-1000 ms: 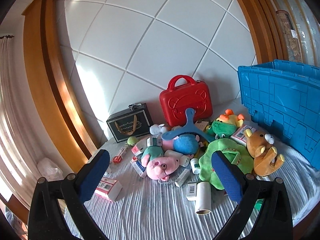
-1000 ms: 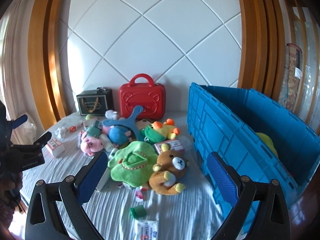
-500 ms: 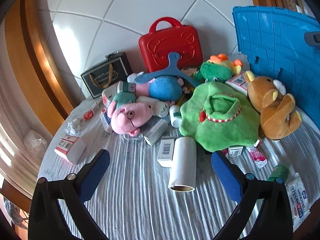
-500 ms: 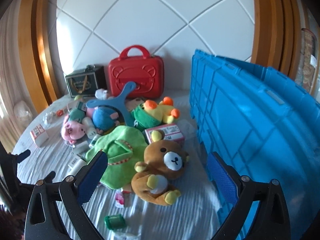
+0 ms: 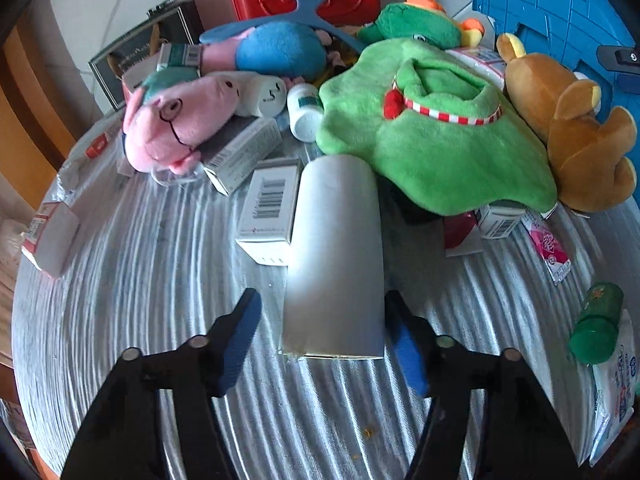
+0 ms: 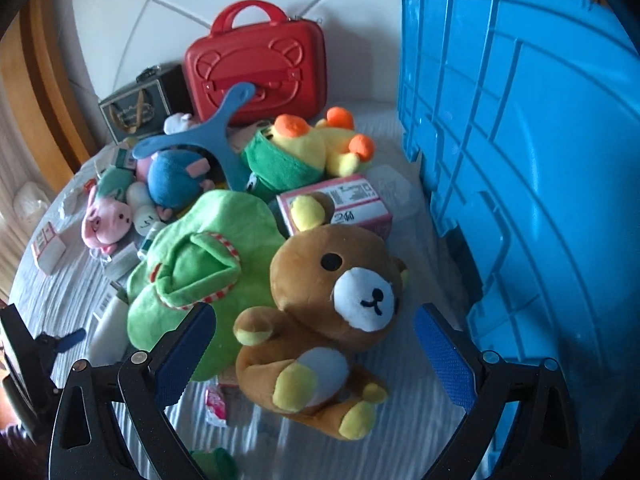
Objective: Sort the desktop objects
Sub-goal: 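Grasp the white paper roll with the left tool while the right grasps the brown teddy bear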
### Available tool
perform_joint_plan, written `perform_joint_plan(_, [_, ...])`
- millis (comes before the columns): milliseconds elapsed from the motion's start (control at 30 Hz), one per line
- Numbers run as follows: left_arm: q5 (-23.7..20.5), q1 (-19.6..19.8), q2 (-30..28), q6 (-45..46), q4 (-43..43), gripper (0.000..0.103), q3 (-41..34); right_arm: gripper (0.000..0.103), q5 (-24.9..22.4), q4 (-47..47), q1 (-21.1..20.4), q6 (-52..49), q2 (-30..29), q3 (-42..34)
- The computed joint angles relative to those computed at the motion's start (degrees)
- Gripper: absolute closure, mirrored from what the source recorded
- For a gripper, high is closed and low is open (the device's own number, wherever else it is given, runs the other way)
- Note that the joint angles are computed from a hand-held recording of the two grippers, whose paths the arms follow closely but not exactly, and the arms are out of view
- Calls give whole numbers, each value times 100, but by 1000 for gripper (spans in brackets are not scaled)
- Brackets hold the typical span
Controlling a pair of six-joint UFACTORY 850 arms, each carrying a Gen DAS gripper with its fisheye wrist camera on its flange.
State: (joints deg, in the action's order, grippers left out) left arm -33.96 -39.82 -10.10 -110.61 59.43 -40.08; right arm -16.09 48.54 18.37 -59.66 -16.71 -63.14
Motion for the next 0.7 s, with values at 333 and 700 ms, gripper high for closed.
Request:
perform_joint_plan(333, [87,177,-117,120,286,46,-113,1,-742,-2055,76,2433,-984,-939])
perform_joint_plan(700, [-24,148,-145,128,454,46,-144,0,-1333,-3719,177,4476,-1876,-1831])
